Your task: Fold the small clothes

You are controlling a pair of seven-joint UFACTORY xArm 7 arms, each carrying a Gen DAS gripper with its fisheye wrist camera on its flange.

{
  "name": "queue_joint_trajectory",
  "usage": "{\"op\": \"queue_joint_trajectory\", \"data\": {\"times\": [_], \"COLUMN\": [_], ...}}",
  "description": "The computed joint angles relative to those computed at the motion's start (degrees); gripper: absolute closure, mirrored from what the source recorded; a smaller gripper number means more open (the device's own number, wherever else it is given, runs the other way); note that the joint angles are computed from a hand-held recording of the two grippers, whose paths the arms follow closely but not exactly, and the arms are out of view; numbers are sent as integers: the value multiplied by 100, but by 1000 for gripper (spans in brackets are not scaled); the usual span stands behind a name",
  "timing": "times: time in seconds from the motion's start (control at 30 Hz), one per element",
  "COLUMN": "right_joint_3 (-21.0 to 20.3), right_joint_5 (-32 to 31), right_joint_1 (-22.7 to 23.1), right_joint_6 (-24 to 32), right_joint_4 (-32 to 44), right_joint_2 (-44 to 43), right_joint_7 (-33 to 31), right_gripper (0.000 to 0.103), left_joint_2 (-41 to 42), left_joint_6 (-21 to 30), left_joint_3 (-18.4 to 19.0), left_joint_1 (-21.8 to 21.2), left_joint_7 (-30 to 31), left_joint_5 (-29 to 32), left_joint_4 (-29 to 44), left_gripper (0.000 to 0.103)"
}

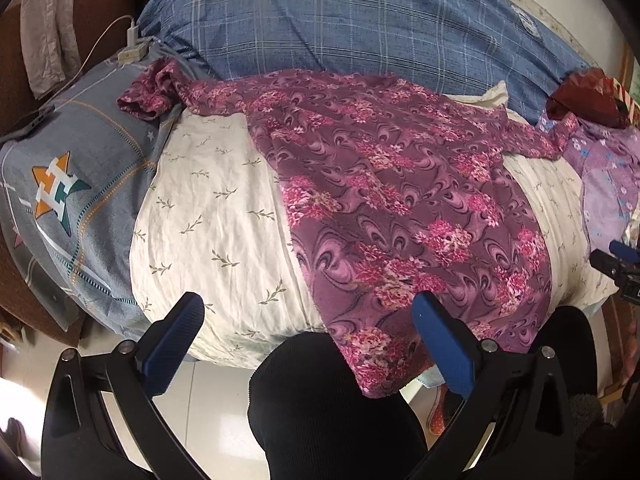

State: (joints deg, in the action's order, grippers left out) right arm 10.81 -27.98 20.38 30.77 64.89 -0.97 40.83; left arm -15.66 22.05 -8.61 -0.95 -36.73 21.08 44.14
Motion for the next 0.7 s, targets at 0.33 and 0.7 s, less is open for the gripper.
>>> {"op": "queue_joint_trajectory", "data": {"times": [0.33, 0.7], "right_joint_3": [-33, -68], "right_joint_5": [133, 285], "right_joint_1": [38, 79], "right_joint_6": [5, -5], "right_joint_4": [122, 147], "right_joint_2": [151, 209], "right_joint_7": [-161, -291], "right_gripper": [0, 0], "left_joint_2": [103, 70], "left_joint_6": [-4, 54], "left_joint_3": [52, -12], "left_joint_1": [64, 43], "left_joint_7": [-96, -128], "left_joint_5": [-60, 170], "left_joint_4": [121, 150], "left_gripper": [0, 0]}}
